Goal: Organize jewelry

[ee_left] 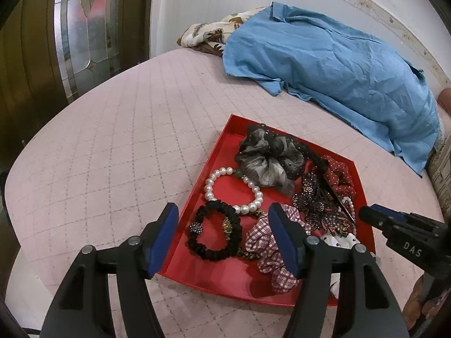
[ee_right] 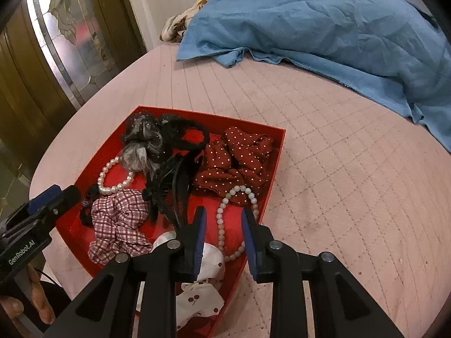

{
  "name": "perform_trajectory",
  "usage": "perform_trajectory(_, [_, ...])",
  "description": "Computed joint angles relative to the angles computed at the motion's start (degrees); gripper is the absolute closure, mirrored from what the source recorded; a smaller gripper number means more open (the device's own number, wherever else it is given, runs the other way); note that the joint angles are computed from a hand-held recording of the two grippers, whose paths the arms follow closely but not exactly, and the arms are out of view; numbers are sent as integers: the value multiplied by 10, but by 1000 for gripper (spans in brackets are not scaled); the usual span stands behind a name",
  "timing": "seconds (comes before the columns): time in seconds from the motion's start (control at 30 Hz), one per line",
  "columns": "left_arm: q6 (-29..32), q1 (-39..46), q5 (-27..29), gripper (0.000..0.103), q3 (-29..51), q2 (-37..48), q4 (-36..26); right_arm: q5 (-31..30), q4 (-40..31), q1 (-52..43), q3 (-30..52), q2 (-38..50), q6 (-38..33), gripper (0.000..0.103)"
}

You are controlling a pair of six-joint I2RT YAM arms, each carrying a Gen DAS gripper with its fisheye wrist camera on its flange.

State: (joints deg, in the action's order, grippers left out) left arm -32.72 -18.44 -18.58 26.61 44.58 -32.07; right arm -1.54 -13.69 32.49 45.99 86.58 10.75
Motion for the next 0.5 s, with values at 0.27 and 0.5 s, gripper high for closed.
perform_trajectory(0.27, [-1, -13, -13, 32, -1, -14, -14, 5, -4, -3, -21, -38, 5, 61])
perform_trajectory(0.5, [-13, -70, -55, 27, 0, -16, -17, 26, -8, -1, -62, -98, 5, 51])
